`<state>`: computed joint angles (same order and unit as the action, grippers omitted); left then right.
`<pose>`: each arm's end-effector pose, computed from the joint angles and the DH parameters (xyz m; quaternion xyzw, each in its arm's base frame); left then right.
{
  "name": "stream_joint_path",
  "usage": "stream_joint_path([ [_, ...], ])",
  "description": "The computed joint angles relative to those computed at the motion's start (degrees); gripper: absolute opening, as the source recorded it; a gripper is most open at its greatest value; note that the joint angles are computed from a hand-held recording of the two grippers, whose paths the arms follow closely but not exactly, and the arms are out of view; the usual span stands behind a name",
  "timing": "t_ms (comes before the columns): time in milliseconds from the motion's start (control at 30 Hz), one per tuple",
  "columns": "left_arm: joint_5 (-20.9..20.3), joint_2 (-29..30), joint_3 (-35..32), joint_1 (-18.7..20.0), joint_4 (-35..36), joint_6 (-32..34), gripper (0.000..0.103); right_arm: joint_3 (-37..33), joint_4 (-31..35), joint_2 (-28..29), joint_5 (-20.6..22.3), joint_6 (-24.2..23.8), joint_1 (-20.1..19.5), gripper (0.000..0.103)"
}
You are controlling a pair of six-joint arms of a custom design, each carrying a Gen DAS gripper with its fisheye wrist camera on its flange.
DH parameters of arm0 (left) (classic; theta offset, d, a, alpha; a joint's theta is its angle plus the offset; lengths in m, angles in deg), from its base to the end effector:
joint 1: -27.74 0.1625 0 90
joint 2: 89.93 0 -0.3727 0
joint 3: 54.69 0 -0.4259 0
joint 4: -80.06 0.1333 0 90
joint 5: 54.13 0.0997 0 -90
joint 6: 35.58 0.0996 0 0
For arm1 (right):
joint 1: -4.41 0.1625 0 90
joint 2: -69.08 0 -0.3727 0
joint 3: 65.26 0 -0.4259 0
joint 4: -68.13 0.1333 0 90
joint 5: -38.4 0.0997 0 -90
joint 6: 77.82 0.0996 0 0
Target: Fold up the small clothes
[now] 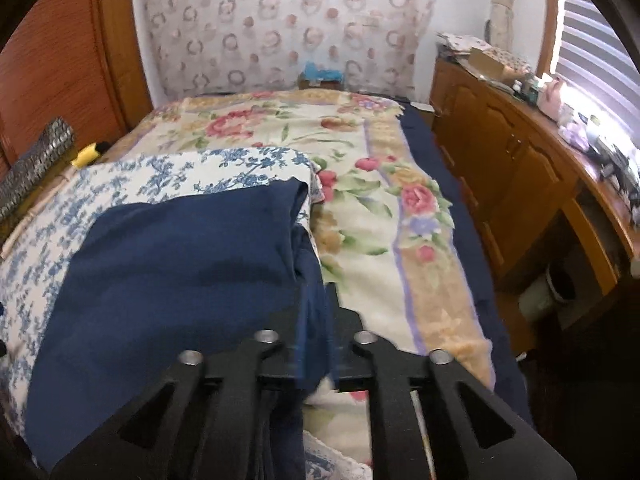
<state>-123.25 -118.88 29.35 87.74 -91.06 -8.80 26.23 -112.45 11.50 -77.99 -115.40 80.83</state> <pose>-0.2040 -0.6909 -0.0462 0.4197 0.8623 -0.2264 0.1703 -0.0737 -0.6844 0.2738 0.0722 -0.8607 0.3301 0.3807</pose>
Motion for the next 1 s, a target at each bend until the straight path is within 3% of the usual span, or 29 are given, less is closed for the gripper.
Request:
stream_joint_path([
  [33,0.0,0.0,0.0,0.0,0.0,0.0,0.054,2.0,-0.9,-1.4,1.2,0.6,-0.3,0.026],
  [133,-0.1,-0.1,0.1,0.0,0.1,0.0,0.054,8.3,-4.3,-5.2,3.8,0.4,-0.9,0.034],
  [267,-0.2,-0.2,0.6,-0.3,0.0,0.3,0.054,17.4,-10.1,-9.7,5.6,-2.3,-1.0,0.038],
  [400,-0.2,-0.3,1.1,-0.6,0.2,0.4,0.054,24.0,-12.1,-13.1,7.5,-1.9,-1.5,0.042],
  [600,-1.4,-1.3,2.7,-0.8,1.6,0.7,0.054,28.5,-13.8,-14.7,7.9,-0.8,-1.9,0.052],
  [933,-6.0,-4.6,8.0,-0.1,6.4,0.0,0.054,31.2,-16.6,-14.3,8.3,-0.5,-0.7,0.052],
  [1000,-6.6,-5.0,9.0,0.0,6.7,0.0,0.049,31.2,-17.4,-13.7,8.0,-0.7,-0.3,0.052],
])
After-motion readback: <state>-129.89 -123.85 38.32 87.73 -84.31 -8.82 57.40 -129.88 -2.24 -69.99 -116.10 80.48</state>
